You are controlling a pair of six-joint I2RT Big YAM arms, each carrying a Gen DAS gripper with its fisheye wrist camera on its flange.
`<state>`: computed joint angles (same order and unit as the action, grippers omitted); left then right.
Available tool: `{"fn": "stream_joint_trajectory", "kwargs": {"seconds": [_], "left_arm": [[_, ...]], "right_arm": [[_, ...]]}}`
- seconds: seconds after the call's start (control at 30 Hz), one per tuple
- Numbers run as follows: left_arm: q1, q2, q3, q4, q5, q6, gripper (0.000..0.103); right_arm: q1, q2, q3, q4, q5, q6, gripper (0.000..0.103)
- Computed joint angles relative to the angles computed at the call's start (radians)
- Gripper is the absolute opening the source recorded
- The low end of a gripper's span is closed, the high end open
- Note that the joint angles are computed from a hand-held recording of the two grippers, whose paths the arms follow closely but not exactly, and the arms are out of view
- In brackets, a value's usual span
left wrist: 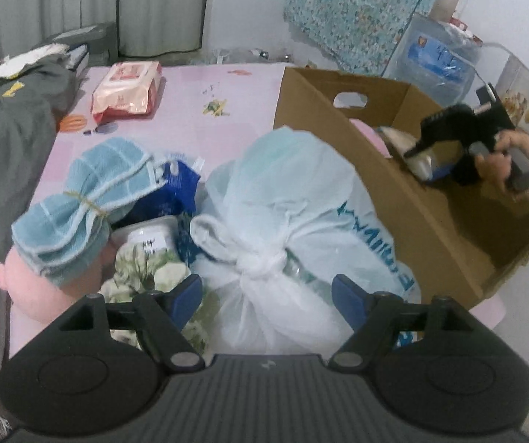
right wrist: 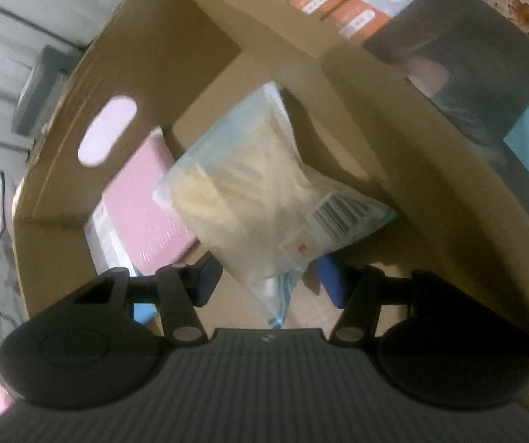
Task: Organize soft objects
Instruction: 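Release the clear bag onto the box floor by opening the right gripper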
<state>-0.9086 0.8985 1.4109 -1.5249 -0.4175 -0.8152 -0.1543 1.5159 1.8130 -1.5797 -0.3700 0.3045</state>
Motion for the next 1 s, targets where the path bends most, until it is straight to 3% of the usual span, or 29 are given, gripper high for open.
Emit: {"fn": "stream_joint_trajectory", "kwargs": {"seconds": [0.2,0.27,0.37,0.47,0.6,0.77,0.87,1.0], "left_arm": [[0.026,-0.003,-0.019,0.011,0.019,0.012,0.079],[0.034,-0.004,-0.023,0.012,0.021,0.011,0.079],[0.040,-0.017,-0.037,0.020,0.013,0.013,0.082],[0.035,-0.030,-0.052,0.018,-0.019,0.000,0.084],[0.030,-0.042,-0.063,0.004,-0.038,-0.016,0.089],[-0.004,-0.064,-0.074,-0.027,-0.099,-0.090,0.093],[-0.019,-0.082,-0.077,-0.040,-0.146,-0.143,0.096],[-0.012,-0.098,-0.075,-0.043,-0.166,-0.138,0.098]], "right_arm": [[0.037,0.008,-0.011,0.092,0.022,0.059,0.057],[0.046,0.023,0.007,0.082,0.027,0.051,0.063],[0.028,0.018,0.028,0.000,-0.011,0.033,0.075],[0.011,-0.027,0.002,-0.027,-0.062,0.024,0.081],[-0.005,-0.103,-0.055,0.039,-0.063,0.064,0.081],[-0.017,-0.088,-0.072,0.121,-0.122,0.187,0.061],[0.001,-0.078,-0.078,0.150,-0.115,0.231,0.059],[0.014,-0.081,-0.084,0.188,-0.108,0.237,0.059]]}}
